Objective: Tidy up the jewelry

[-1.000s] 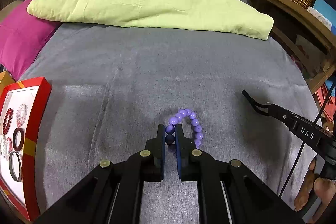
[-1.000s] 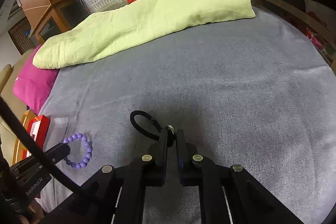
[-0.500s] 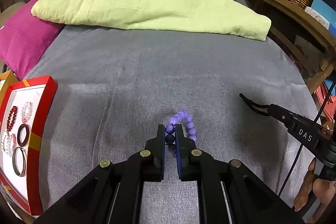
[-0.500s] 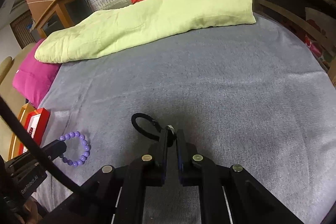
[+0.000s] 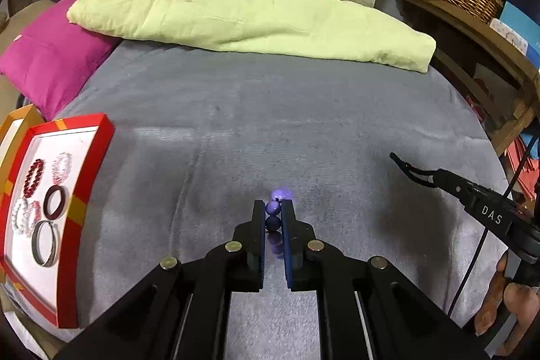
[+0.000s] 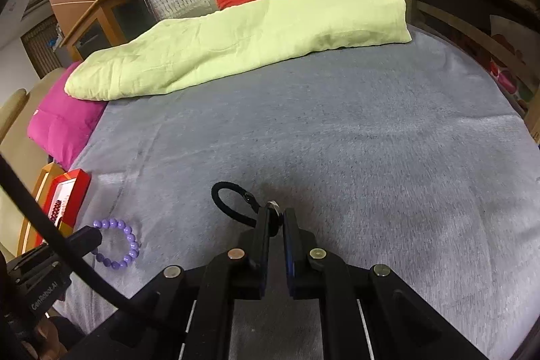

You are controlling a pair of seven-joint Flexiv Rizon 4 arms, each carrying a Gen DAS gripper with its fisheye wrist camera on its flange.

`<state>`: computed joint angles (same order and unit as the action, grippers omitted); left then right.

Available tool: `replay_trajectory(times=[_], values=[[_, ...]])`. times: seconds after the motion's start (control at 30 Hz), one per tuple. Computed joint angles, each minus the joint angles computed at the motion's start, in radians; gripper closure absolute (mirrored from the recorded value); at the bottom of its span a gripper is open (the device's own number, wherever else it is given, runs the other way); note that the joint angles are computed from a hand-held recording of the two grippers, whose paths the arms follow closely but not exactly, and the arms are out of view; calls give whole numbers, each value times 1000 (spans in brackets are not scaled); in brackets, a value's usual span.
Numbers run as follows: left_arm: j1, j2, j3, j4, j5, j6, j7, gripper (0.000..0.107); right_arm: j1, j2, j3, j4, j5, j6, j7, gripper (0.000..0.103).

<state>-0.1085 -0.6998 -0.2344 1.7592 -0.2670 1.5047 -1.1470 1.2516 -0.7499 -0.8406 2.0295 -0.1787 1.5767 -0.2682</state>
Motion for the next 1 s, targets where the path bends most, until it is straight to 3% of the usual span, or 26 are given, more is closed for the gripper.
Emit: replay_trajectory(times=[0.5, 1.0], values=[[123, 74, -75, 112, -40, 48, 8, 97, -50, 54, 97, -103, -185, -130, 48, 94], [269, 77, -216, 167, -8, 122, 53, 97, -202, 82, 305, -221, -336, -303, 112, 94]])
